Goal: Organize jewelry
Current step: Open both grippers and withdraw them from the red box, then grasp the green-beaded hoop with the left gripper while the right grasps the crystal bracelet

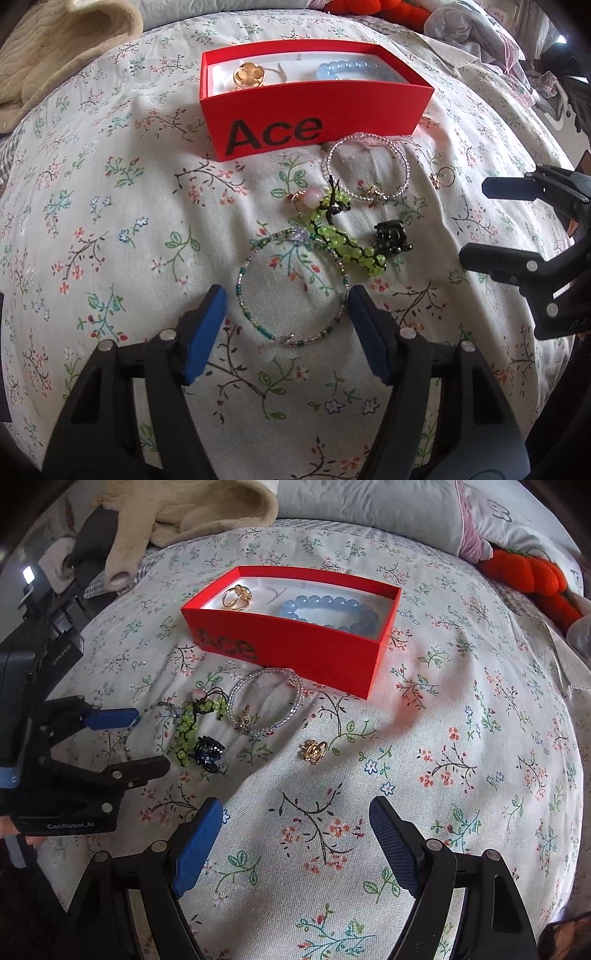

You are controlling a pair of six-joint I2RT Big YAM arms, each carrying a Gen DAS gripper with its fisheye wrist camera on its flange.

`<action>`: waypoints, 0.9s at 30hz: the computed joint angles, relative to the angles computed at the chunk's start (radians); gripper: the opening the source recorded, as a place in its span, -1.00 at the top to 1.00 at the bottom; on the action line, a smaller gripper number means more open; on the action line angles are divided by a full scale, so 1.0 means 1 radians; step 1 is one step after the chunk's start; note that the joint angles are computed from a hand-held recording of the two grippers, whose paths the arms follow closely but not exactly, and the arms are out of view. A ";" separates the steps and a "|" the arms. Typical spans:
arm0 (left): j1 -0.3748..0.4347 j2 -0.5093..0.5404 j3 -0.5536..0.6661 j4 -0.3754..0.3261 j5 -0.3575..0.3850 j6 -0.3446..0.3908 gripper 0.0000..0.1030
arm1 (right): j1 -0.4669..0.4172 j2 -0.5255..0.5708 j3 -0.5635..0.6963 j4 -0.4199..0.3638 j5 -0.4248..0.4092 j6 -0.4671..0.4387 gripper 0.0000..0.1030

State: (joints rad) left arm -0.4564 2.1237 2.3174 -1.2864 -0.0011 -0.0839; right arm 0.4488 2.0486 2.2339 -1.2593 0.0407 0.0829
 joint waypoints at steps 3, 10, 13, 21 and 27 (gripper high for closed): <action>0.006 0.012 0.031 -0.023 0.007 -0.004 -0.09 | 0.010 0.004 0.006 0.003 0.005 -0.026 -0.61; 0.026 0.020 0.058 -0.048 0.001 -0.053 0.18 | 0.011 0.037 0.058 0.011 0.039 -0.029 -0.61; 0.033 0.012 0.051 -0.044 0.001 -0.069 0.18 | -0.001 0.063 0.110 0.006 0.031 0.009 -0.61; 0.049 0.006 0.050 -0.054 0.033 -0.086 0.18 | -0.015 0.155 0.272 -0.027 0.022 0.046 -0.43; 0.073 -0.012 0.029 -0.041 0.073 -0.123 0.15 | -0.024 0.280 0.477 -0.156 -0.034 0.067 0.14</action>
State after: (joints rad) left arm -0.3834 2.1117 2.3460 -1.3279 0.0719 -0.2072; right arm 0.4244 2.3288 2.7111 -1.4153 0.0071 0.1502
